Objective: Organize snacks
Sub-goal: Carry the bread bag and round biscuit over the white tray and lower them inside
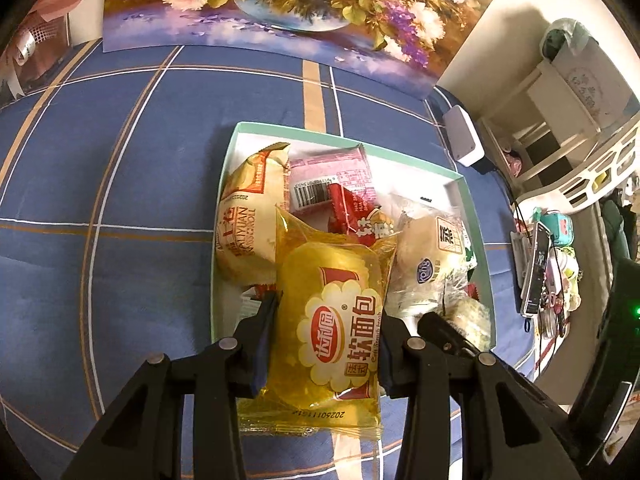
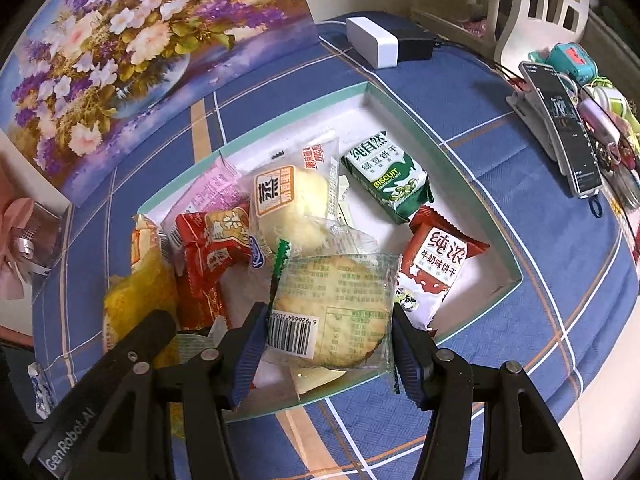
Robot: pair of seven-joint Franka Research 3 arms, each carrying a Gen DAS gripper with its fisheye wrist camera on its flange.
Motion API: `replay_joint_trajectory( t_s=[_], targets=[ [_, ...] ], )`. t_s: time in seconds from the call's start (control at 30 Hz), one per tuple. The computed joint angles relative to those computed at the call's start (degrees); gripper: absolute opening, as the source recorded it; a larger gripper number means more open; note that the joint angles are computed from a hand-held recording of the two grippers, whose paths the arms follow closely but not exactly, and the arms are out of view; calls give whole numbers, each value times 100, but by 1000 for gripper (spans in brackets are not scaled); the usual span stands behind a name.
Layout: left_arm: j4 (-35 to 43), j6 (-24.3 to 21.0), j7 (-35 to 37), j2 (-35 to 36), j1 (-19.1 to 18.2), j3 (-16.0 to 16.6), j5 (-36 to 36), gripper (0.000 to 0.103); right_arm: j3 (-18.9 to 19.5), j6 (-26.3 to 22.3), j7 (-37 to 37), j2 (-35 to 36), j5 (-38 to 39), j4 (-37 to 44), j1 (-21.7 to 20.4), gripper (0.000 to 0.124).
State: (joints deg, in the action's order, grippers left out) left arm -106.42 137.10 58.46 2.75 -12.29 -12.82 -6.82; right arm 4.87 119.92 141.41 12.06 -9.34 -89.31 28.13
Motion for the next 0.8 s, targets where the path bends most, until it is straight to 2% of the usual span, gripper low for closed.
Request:
replay_joint_trajectory(
  t_s=[0.6,0.8],
  targets=[
    [168,0,-35,208,-9,-47,-3,43,-6,-17,111,-28,120,-113,-35,62],
    [169,8,-69,187,4,-43,-47,49,0,-12,121,-41,126,-131,-50,62]
  ],
)
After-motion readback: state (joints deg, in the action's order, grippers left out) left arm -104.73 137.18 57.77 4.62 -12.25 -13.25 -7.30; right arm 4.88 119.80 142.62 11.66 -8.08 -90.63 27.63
